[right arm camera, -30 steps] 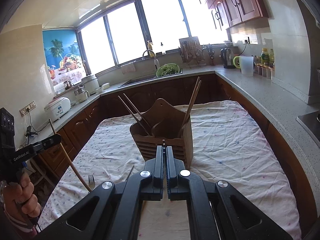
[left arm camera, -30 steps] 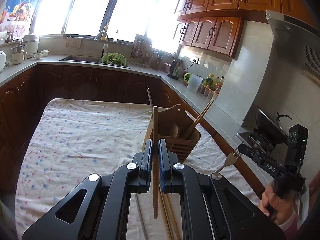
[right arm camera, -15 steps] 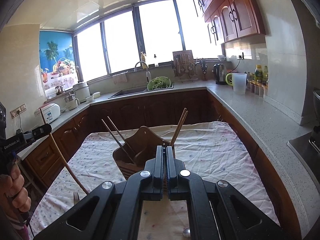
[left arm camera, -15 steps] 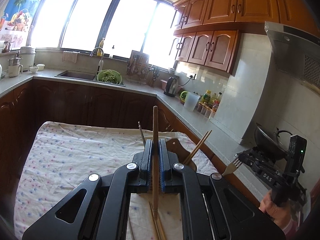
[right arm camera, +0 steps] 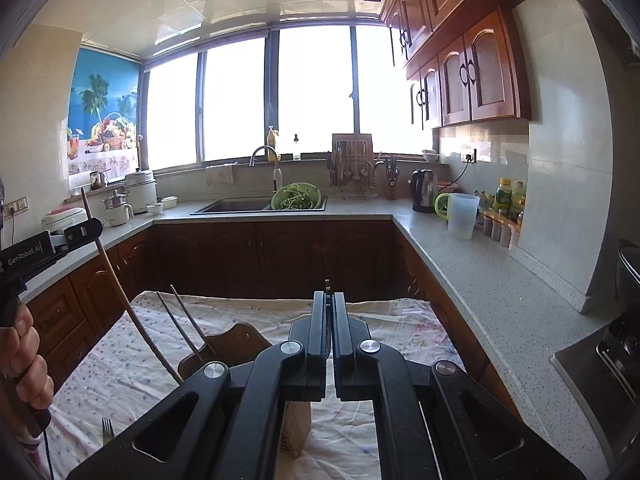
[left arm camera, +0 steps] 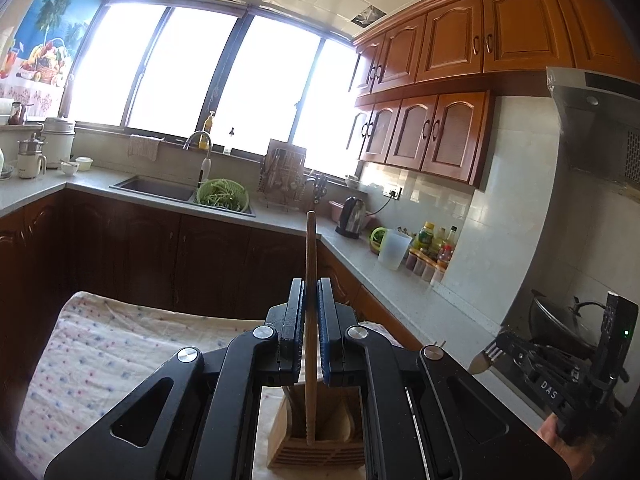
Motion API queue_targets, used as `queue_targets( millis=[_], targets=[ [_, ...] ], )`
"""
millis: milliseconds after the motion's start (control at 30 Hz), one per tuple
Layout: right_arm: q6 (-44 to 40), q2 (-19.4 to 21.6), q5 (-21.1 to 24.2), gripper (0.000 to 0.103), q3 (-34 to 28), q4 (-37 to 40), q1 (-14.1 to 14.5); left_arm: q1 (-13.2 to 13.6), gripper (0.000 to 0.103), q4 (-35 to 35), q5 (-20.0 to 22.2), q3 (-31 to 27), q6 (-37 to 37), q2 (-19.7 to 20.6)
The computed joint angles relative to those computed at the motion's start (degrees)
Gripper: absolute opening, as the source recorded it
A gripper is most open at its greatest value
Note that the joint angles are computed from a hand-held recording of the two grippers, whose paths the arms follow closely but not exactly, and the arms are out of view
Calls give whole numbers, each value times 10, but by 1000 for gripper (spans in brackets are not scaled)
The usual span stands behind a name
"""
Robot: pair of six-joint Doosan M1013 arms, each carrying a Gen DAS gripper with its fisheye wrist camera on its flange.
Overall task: Organize utensils
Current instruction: 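Lower the fork and chopstick into the holder and open both grippers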
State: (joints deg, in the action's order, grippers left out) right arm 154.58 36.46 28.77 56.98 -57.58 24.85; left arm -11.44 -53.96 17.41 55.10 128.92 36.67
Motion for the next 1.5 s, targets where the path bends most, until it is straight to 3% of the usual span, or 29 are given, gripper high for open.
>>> queue_targets(
  millis=[333, 567, 667, 800, 1500],
  targets=[
    [-96, 43, 24, 2, -48, 51, 1, -11, 5, 103, 4, -36, -112, 44],
    [-181, 65, 30, 2, -72, 147, -4, -15, 5, 164, 22, -30, -161, 55],
    [-220, 72, 35, 2, -82, 196, -7, -14, 6, 163, 37, -30, -157, 59],
    [-258, 79, 39, 2, -89, 254, -11, -16, 6, 148, 27, -20, -127, 55],
    [-277, 82, 42, 7, -99, 296, -15, -16, 8, 221, 68, -51, -194, 65]
  ],
)
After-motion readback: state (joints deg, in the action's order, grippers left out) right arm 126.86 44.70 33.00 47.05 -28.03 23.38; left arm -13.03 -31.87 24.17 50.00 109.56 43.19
